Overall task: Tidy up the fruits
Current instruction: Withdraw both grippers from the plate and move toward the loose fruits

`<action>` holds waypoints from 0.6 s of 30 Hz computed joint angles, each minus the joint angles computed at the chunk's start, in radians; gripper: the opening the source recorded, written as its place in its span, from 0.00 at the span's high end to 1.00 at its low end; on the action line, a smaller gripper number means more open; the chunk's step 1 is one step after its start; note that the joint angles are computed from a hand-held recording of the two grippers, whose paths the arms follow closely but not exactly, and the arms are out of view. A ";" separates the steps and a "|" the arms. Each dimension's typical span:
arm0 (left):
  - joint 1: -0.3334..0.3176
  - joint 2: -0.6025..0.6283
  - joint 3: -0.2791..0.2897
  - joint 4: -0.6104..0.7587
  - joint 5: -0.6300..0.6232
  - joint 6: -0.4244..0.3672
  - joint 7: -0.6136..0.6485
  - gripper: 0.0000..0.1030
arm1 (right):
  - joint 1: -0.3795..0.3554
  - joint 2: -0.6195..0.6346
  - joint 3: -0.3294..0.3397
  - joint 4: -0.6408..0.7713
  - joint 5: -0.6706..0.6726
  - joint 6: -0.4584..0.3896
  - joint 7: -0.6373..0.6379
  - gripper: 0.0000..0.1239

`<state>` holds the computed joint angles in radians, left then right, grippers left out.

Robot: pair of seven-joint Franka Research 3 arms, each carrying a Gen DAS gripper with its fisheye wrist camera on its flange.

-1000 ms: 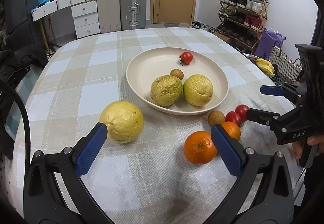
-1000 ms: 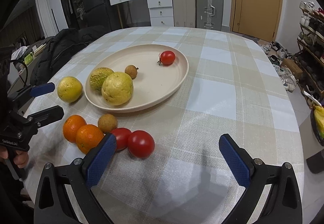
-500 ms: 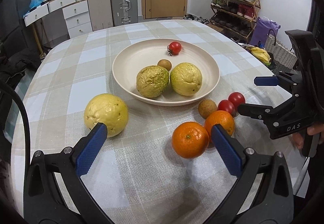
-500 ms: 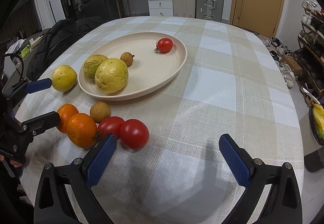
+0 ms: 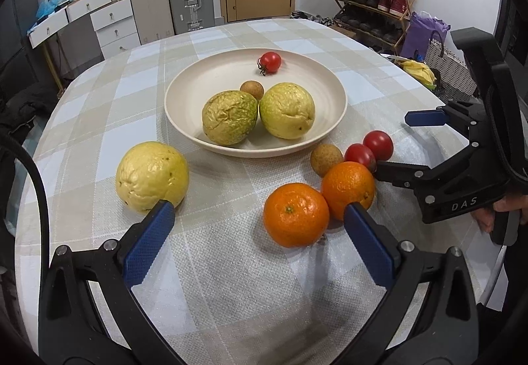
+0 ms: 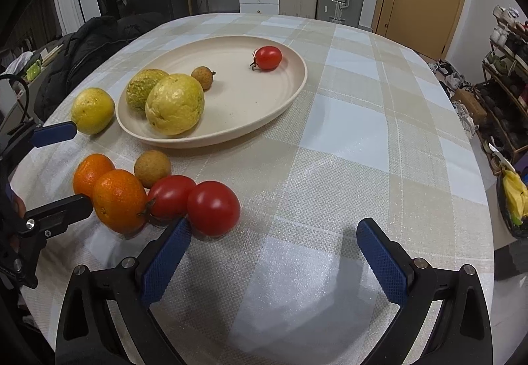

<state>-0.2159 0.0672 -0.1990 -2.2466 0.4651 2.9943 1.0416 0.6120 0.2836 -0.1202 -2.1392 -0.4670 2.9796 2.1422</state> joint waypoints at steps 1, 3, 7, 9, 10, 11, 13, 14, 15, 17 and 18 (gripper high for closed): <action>0.001 0.001 -0.004 -0.001 -0.014 -0.001 0.013 0.01 | -0.001 0.001 0.000 -0.002 0.000 0.007 -0.001 0.17; 0.001 0.002 -0.007 -0.001 -0.029 -0.003 0.029 0.01 | -0.007 0.001 0.008 -0.003 0.014 0.011 -0.014 0.18; -0.001 0.003 -0.010 -0.001 -0.042 -0.009 0.044 0.01 | -0.012 0.001 0.014 -0.009 0.035 0.034 -0.034 0.24; -0.002 0.002 -0.010 -0.003 -0.051 -0.008 0.049 0.01 | -0.004 0.000 0.007 -0.014 0.047 0.049 -0.044 0.30; -0.001 0.002 -0.011 -0.003 -0.058 -0.009 0.055 0.01 | -0.002 -0.001 0.006 -0.016 0.054 0.056 -0.051 0.34; -0.002 0.002 -0.012 -0.003 -0.063 -0.010 0.060 0.01 | -0.004 -0.002 0.010 -0.018 0.066 0.062 -0.063 0.37; -0.001 0.002 -0.014 -0.003 -0.078 -0.014 0.073 0.01 | -0.007 -0.002 0.016 -0.021 0.092 0.073 -0.091 0.41; -0.001 0.003 -0.015 -0.001 -0.083 -0.016 0.079 0.01 | -0.009 -0.002 0.019 -0.023 0.106 0.078 -0.106 0.43; -0.001 0.004 -0.015 0.000 -0.087 -0.020 0.084 0.01 | -0.014 -0.003 0.027 -0.026 0.123 0.085 -0.125 0.45; -0.002 0.006 -0.014 0.004 -0.086 -0.028 0.093 0.01 | -0.024 -0.005 0.042 -0.031 0.163 0.098 -0.166 0.49; -0.003 0.007 -0.013 0.006 -0.084 -0.031 0.093 0.01 | -0.023 -0.004 0.045 -0.032 0.180 0.103 -0.183 0.50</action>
<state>-0.2191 0.0742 -0.2121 -2.2411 0.3813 2.9629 1.1349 0.5887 0.2794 -0.0755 -2.1714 -0.2869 3.0826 1.9587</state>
